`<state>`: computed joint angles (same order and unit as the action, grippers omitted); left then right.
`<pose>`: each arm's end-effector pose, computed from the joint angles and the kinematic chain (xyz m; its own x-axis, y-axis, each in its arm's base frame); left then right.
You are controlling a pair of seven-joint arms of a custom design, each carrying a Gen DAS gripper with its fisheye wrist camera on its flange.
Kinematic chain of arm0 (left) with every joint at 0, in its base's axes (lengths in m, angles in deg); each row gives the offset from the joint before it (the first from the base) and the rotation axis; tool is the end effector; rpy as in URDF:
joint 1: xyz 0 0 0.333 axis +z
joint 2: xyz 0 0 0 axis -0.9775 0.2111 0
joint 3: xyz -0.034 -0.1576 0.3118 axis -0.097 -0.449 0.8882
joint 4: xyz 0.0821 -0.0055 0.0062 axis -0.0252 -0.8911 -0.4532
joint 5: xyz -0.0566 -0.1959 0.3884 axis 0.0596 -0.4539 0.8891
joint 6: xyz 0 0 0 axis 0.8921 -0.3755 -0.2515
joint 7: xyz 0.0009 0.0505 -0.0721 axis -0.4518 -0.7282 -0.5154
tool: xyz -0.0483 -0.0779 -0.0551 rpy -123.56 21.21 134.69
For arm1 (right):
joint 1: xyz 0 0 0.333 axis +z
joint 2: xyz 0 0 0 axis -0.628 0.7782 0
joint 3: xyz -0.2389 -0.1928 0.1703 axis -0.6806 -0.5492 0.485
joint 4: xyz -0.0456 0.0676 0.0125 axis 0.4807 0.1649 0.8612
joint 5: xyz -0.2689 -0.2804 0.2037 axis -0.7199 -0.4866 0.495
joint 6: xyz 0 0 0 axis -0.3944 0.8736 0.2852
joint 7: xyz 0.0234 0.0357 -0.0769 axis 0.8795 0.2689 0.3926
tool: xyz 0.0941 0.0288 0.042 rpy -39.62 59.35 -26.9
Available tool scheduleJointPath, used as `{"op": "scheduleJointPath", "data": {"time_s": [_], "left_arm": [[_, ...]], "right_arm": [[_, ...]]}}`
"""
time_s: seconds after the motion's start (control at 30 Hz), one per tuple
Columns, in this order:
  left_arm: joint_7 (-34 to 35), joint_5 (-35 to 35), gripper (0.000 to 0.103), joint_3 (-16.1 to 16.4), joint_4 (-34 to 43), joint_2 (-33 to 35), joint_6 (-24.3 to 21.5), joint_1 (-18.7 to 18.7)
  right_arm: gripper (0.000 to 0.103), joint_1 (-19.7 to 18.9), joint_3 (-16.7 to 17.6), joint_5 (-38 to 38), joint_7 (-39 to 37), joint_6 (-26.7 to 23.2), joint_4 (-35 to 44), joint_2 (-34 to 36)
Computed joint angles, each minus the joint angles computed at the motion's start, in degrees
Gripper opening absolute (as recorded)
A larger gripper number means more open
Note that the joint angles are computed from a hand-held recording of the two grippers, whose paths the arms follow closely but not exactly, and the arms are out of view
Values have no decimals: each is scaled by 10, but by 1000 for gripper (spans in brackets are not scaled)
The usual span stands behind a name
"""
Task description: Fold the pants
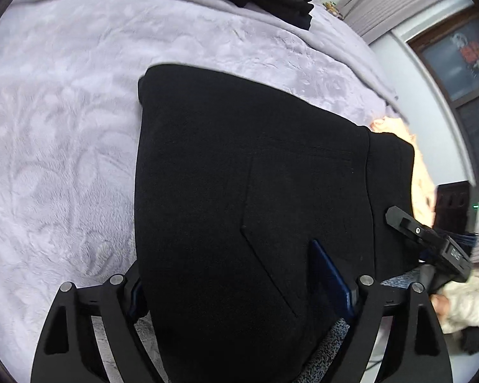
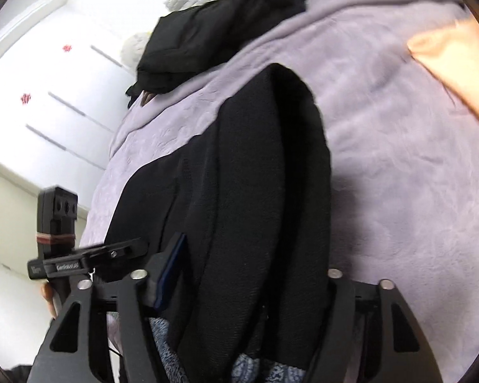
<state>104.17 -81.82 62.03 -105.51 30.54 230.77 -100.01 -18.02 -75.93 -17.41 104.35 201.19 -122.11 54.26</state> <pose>0.5004 -0.4183 0.5085 0.0139 -0.8632 0.5047 -0.9523 -0.1653 -0.2564 0.5292 0.2351 0.4869 0.2136 -0.7231 -0.6568 -0.9208 0.0756 -0.3827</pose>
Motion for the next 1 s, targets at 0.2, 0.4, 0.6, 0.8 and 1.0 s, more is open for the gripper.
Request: {"op": "scheduleJointPath", "data": {"time_s": [0.2, 0.4, 0.6, 0.8, 1.0], "left_arm": [[-160, 221, 88, -4, -37, -89, -43, -1], [-152, 315, 88, -26, -21, -96, 11, -36], [-127, 339, 88, -31, 13, -17, -45, -58], [-136, 357, 88, -24, 18, -39, -43, -71], [-199, 427, 88, -14, 86, -17, -69, -55]], "right_arm": [[81, 4, 36, -79, 71, 196, -89, -100], [88, 138, 9, -124, -65, 213, -115, -151], [87, 96, 39, -228, 40, 157, -122, -105], [88, 117, 6, -148, -20, 147, -126, -138], [100, 100, 9, -172, -26, 226, -57, -88]]}}
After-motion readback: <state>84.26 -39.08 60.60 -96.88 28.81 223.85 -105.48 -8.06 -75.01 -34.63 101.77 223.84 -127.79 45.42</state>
